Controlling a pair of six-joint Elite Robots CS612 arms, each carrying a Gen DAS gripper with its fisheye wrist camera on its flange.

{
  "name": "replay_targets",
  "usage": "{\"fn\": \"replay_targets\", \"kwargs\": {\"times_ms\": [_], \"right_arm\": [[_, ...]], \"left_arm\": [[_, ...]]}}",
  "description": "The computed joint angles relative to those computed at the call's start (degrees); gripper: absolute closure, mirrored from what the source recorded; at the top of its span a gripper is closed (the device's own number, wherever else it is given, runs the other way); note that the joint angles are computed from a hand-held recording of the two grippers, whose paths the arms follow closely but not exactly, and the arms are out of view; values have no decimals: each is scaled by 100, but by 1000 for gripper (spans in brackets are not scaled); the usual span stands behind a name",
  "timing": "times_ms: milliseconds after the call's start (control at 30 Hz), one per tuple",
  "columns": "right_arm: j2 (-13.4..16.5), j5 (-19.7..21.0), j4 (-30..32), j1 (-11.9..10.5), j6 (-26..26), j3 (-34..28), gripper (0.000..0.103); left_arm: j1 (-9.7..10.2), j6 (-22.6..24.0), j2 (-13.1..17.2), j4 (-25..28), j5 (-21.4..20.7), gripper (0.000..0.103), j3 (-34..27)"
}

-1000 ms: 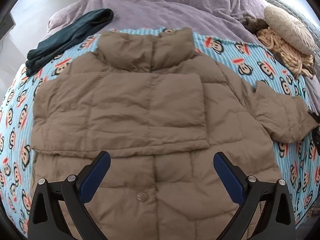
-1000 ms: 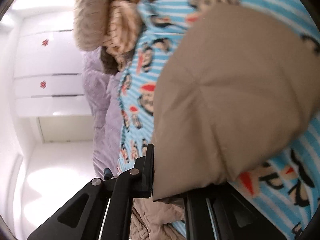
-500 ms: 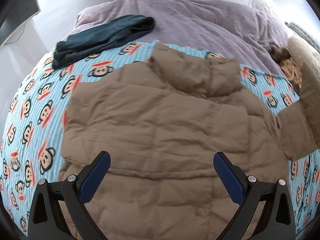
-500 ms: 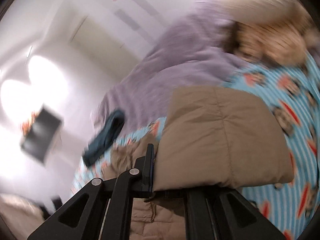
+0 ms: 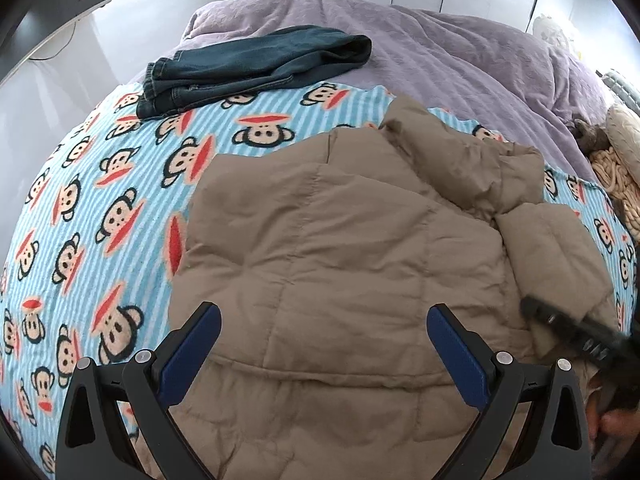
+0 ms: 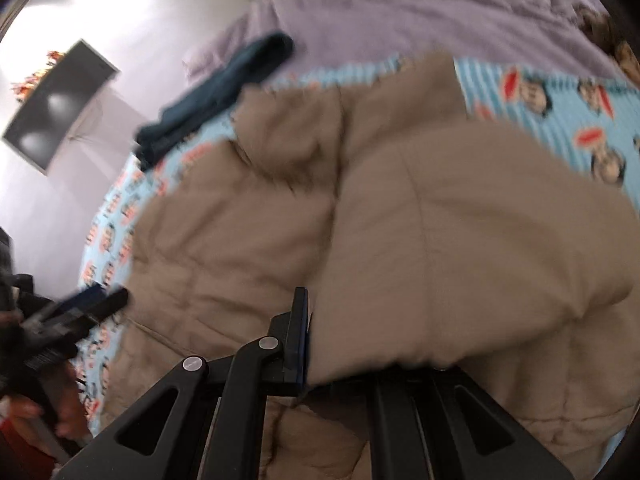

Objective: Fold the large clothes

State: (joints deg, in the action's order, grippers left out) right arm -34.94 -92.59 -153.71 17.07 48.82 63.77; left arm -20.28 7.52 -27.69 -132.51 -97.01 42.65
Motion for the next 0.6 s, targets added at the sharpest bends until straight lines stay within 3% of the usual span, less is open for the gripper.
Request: {"fn": "replay_targets", "kwargs": {"times_ms": [167,233,267,300,367,467,600], "right_arm": [[24,61,177,-35,209,13,94],[24,71,363,-35,186,-70,87],[59,87,434,-40,186,-154,72],[16,167,409,-46,222,-108,50],[-88,243,193,-38,346,49,34],[-304,11,33,17,650,322,34],[-642,-410,-645,-43,1781,998,34]], "left_arm": [[-17,-22,113,273,-159,0,-149],[-33,-2,137,320,-248,0,-173],[-43,22,144,330,-275,0,-175],[-53,49,160,356,-309,0,-194],[-62,99,204,490,-395,0,-273],[-33,153,328,915,-671,0,-543],[66,61,465,1274,-1146,0,-867]]}}
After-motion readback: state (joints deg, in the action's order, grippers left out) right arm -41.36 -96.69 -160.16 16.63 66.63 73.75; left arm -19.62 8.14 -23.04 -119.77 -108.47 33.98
